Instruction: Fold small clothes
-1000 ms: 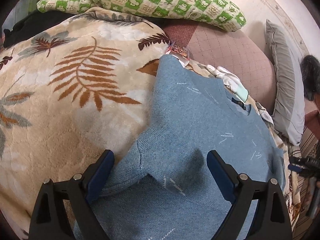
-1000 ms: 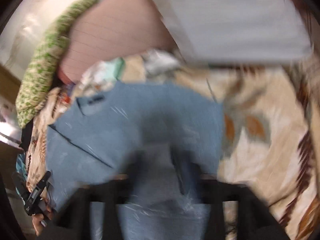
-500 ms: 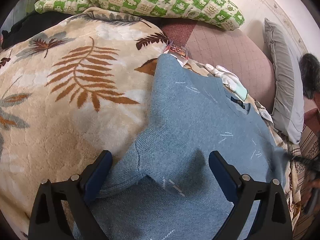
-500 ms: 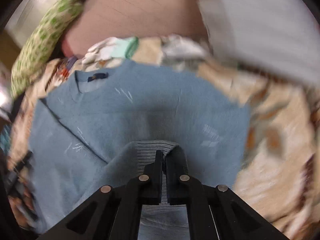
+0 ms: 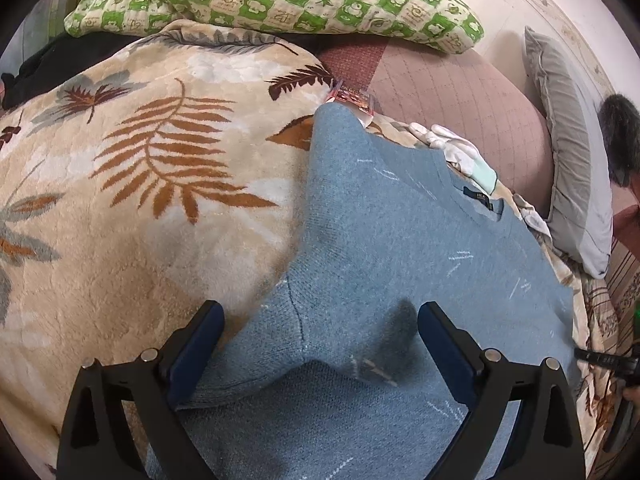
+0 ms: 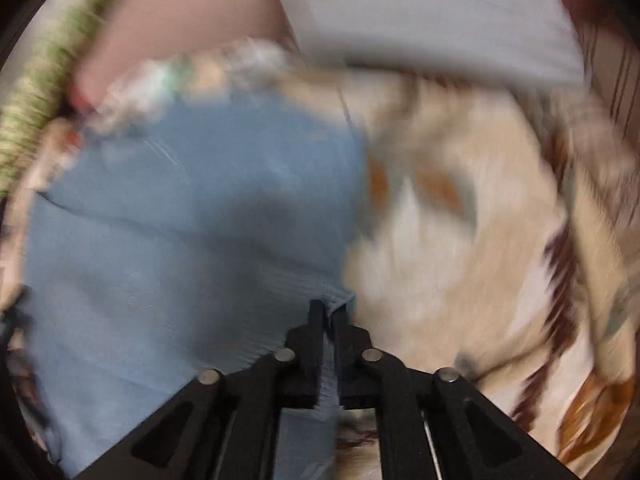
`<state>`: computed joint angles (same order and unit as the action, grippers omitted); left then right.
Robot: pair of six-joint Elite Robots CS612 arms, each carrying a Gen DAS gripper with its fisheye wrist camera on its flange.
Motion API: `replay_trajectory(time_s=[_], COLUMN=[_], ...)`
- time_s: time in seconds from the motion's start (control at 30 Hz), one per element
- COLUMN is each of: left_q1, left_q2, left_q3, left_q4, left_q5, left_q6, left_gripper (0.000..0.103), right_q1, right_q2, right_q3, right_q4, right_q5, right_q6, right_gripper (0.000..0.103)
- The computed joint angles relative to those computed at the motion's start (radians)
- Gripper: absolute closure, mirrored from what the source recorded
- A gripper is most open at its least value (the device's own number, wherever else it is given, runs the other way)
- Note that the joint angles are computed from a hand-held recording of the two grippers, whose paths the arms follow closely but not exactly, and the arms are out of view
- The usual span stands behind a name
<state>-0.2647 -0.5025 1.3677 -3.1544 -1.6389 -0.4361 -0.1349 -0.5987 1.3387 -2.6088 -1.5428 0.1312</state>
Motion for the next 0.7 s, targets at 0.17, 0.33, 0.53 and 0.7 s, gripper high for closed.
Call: replay_trajectory(time_s=[0.17,0.33,0.53,0.7], left_q1=[0.001,0.005,0.017,0.035], left_q2=[0.000,0.000,-0.005,-0.005], left_q3=[-0.005,-0.005,-0.004,-0.009], left_q4=[0.016,0.012,0.019,0.024], left_q5=[-0.003,-0.016,-0.065,-0.135], left_q6=[-0.002,-0.002,-0.044,-0.130], left_gripper=[0.005,0.005,0.005,0.005], right_q1=[0.014,0.048,0.119,0.124], right_q2=[-0.044,-0.028,0.092,0.123], right_q3=[0.052,-0.028,-0.243,-0.307], right_q4=[-0.195,-0.179,0.124,0.246], right_q5=[-0.050,0.163,0.102,0.087], right_q6=[0.053,-0.167,-0.465,-0.497], right_gripper=[0.031,0.027,0.046,0.085])
